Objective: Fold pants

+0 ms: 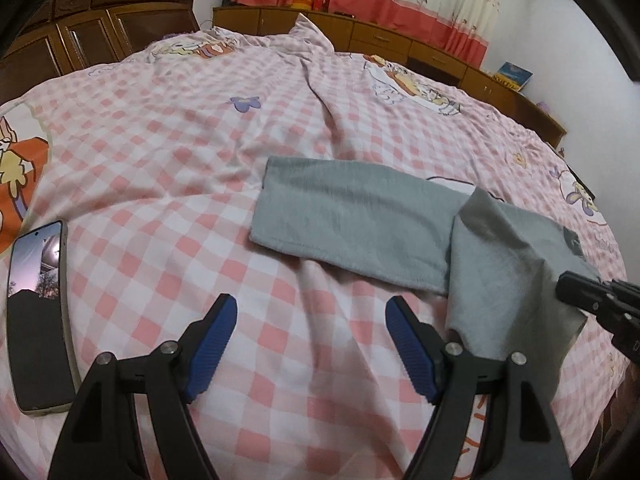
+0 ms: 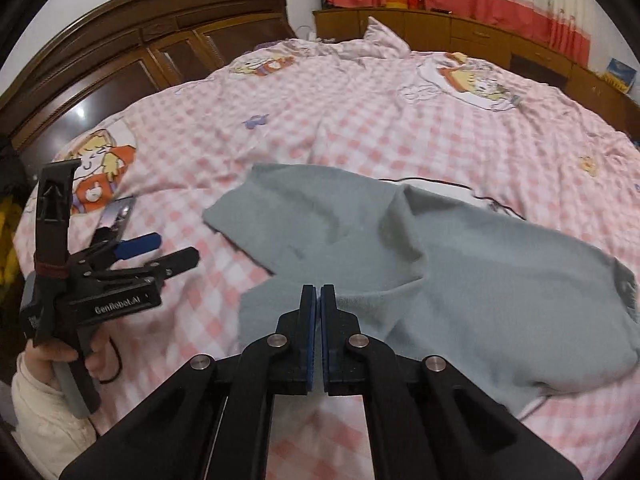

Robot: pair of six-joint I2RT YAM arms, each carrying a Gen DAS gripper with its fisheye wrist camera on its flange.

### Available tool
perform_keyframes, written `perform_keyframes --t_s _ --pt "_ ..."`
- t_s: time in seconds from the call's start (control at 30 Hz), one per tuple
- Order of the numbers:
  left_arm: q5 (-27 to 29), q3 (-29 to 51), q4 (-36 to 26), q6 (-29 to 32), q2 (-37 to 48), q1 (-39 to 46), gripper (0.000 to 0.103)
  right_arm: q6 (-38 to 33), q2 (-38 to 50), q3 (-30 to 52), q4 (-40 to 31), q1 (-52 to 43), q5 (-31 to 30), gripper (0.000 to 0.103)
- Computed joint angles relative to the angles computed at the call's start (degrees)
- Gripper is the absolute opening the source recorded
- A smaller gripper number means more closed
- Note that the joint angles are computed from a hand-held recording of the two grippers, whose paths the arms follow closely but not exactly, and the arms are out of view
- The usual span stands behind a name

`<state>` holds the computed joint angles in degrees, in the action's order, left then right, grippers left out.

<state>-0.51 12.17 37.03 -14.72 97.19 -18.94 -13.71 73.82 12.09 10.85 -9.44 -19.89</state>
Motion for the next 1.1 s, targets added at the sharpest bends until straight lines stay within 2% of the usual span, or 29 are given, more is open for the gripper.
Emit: perform_keyframes --t_s 0.1,0.23,0.33,0.43,0.5,0.57,0.8,1.03,1.1 --pt "1.21 -0.57 0.46 0.05 -0.62 -0.64 0.08 -1.86 0.12 -0.28 -1.31 -3.33 -1.18 0.003" --pt "5.5 -1.8 0.48 -0.65 -3.51 -1.03 0.08 -4.39 -0.9 1.33 -5.71 -7.16 -6.49 0.002" --pt "8.71 -4.21 2.52 -1.27 -7.27 -0.94 0.08 -1.86 -2.59 4.51 -8.2 -3.78 -6.97 0.002" --pt "5.97 -5.38 2.78 -1.81 -9.83 -1.6 0.08 1.69 -1.26 9.19 -8.47 2.85 -4.81 0.002" --pt "3.02 -4.71 2.13 -2.12 -8.79 -1.31 0.08 3.91 2.8 14.41 -7.49 8.62 -1.2 0.002" --pt "0.91 -3.65 3.49 -1.82 -4.31 0.38 0.08 5.84 7.01 18.39 -6.23 11.93 0.62 0.002" --pt "3.24 -1.78 8.8 -2.21 5.89 8.94 0.08 15.31 28.25 36.49 0.41 21.29 6.33 0.002" --pt "6.96 -0.99 11.5 -2.83 10.19 13.47 0.08 18.9 44.92 50.08 2.65 26.1 12.63 0.002" --pt "6.46 -1.08 11.54 -2.78 10.13 13.04 0.08 19.1 48.5 53.51 0.87 26.53 11.48 0.002"
